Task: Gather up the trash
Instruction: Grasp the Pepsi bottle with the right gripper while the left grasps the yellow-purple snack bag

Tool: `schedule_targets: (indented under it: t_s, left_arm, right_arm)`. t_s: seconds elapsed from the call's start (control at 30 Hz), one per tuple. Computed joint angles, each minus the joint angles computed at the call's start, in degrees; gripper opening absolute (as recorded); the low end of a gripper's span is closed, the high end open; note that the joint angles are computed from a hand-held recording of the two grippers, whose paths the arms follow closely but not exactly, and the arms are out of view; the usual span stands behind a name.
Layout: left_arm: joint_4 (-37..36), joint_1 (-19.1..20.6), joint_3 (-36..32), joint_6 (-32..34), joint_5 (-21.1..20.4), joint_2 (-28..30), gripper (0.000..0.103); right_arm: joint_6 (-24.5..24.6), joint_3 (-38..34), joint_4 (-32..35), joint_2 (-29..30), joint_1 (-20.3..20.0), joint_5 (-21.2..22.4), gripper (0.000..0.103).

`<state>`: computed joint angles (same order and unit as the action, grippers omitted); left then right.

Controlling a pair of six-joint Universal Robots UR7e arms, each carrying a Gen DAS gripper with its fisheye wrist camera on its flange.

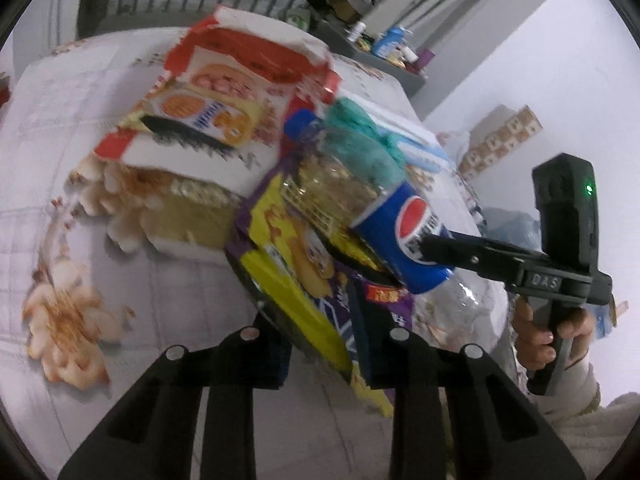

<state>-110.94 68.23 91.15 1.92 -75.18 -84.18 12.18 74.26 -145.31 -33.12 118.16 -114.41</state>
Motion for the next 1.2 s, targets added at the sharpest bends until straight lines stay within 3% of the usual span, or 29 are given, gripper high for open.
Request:
schedule_targets:
  t_s: [0.2, 0.33, 0.4, 0.53, 0.63, 0.8, 1.07, 1.2]
  left_arm:
    - [3.3, -1.7, 2.3, 1.7, -3.1, -2.6, 0.024]
    - [3.6, -2.3, 3.6, 2.6, -2.4, -4.2, 0.024]
    - [3.4, -1.5, 3.6, 1.0, -2.7, -4.1, 0.025]
    - [4.8, 1.3, 2.6, -3.4, -7.6, -2.7, 0.025]
    - [4.5, 1.9, 3.5, -4.5, -8.3, -2.8, 0.025]
    - [1.7, 0.9, 5.8, -5.3, -7.2, -3.1, 0.025]
    - [-1.8, -1.8, 7.8, -3.3, 0.9, -1.9, 0.025]
    - [-3.0, -2.5, 8.1, -1.9, 2.8, -1.5, 0.017]
  right_arm:
    - [2.5, 5.3, -0.2, -3.0, 1.4, -0.6, 0.059]
    - [5.1, 8.6, -0.2, -5.1, 2.3, -1.8, 0.059]
    - [5.7, 9.3, -0.5, -5.4, 2.5, -2.1, 0.059]
    - [5.6, 8.5, -1.1, -4.6, 2.8, -2.8, 0.06]
    - [5.7, 7.4, -1.3, -3.6, 2.4, -2.1, 0.06]
    - [6.1, 8.3, -2.2, -3.5, 2.5, -1.7, 0.06]
    - [6.3, 8.3, -1.8, -3.8, 2.1, 0.0, 0.06]
    - [5.8, 7.0, 0.1, -3.5, 2.0, 0.2, 0.063]
